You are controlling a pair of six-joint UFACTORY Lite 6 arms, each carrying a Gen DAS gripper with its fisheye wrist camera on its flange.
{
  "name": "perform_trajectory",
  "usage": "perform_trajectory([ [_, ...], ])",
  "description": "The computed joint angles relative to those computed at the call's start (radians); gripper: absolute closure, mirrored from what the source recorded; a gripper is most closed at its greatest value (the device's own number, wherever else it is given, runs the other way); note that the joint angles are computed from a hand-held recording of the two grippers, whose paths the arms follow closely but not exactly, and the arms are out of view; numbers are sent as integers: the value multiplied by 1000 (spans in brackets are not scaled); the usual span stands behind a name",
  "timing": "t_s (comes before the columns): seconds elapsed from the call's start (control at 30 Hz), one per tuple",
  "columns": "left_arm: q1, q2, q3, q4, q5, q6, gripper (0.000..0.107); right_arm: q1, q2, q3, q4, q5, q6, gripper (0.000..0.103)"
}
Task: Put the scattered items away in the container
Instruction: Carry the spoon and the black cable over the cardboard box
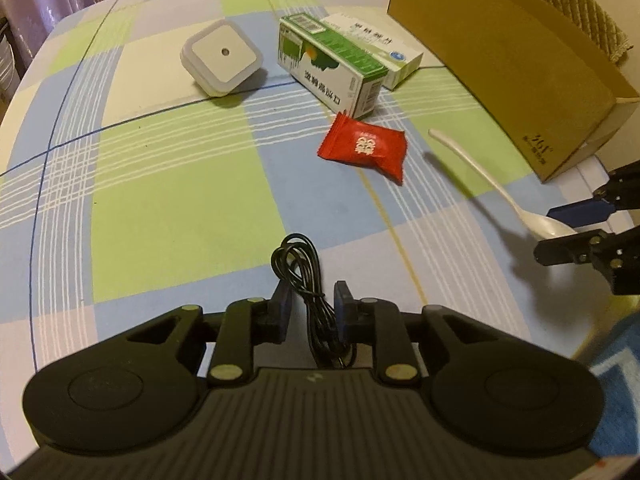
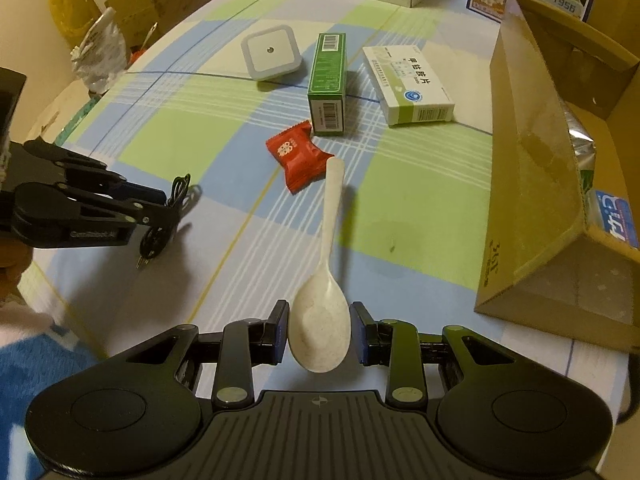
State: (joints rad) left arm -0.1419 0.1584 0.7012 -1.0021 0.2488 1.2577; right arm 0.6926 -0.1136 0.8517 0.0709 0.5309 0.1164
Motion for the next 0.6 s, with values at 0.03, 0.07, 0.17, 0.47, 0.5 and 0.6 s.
perform_trajectory([
  [0.03,-6,18,11,2,-4,-4,89,-5,7,3,10,-5,-12,73],
  [0.07,-14,26,15,-5,-13,3,89,-12,13,4,21,-10,-25,73],
  [0.17,-33,35,27,66,-37,-69,94,-24,26,5,45,-24,-53,73],
  [0.47,-5,-49,-26,134,6,-117,98,-25,-26,-25,40,-43,-38,73],
  [0.5,-3,-69,-37,144,12,-128,98,-23,-35,-27,36,-42,-30,73],
  [0.6,-1,-119,-53,193,33,-178,98,-12,-61,-29,29,-33,-10,73],
])
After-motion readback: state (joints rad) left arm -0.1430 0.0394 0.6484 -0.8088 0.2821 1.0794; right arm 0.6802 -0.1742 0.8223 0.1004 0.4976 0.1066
